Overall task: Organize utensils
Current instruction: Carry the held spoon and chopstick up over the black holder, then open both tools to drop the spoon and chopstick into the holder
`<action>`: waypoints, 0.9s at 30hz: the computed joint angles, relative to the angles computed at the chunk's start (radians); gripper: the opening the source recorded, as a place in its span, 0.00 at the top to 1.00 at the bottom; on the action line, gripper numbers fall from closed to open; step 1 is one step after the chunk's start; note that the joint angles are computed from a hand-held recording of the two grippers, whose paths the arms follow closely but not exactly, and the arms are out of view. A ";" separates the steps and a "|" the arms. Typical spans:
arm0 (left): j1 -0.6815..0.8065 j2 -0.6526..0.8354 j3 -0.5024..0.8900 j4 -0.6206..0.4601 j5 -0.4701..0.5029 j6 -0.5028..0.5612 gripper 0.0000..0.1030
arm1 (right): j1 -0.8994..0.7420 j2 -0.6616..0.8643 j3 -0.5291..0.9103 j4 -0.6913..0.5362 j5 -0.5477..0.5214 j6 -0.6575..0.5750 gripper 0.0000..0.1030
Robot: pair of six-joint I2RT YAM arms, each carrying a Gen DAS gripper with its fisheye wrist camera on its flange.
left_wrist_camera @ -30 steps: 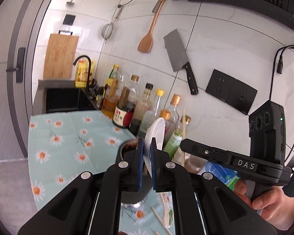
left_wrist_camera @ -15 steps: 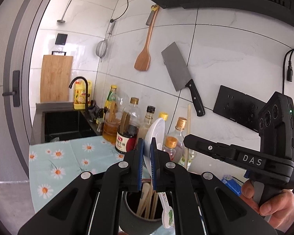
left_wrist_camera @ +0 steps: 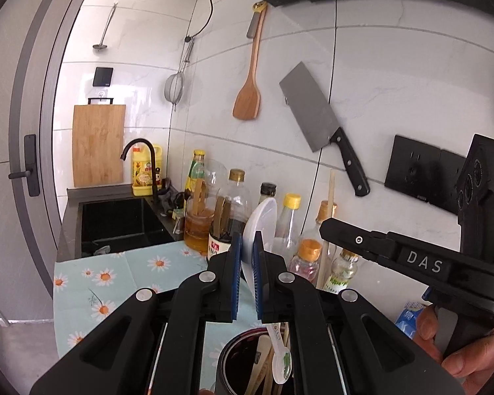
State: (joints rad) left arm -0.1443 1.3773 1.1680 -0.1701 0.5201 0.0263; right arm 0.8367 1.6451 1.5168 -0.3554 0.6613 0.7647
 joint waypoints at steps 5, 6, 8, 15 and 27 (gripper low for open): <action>-0.018 0.030 -0.034 0.003 -0.022 0.013 0.94 | -0.022 0.014 -0.059 0.014 -0.032 0.046 0.94; -0.021 0.031 -0.042 0.003 -0.024 0.013 0.94 | -0.022 0.016 -0.069 0.021 -0.035 0.050 0.94; -0.028 0.032 -0.061 0.001 -0.030 0.021 0.94 | -0.019 0.028 -0.076 0.025 -0.043 0.051 0.94; -0.047 0.028 -0.103 -0.021 -0.061 0.052 0.93 | -0.015 0.059 -0.080 -0.005 -0.064 0.096 0.94; -0.001 -0.001 -0.101 -0.105 -0.008 0.045 0.52 | 0.019 -0.015 -0.150 -0.029 -0.046 0.174 0.80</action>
State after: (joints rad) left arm -0.1450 1.3765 1.0667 -0.2751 0.5125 0.0711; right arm 0.8558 1.6305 1.3665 -0.3848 0.6151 0.9382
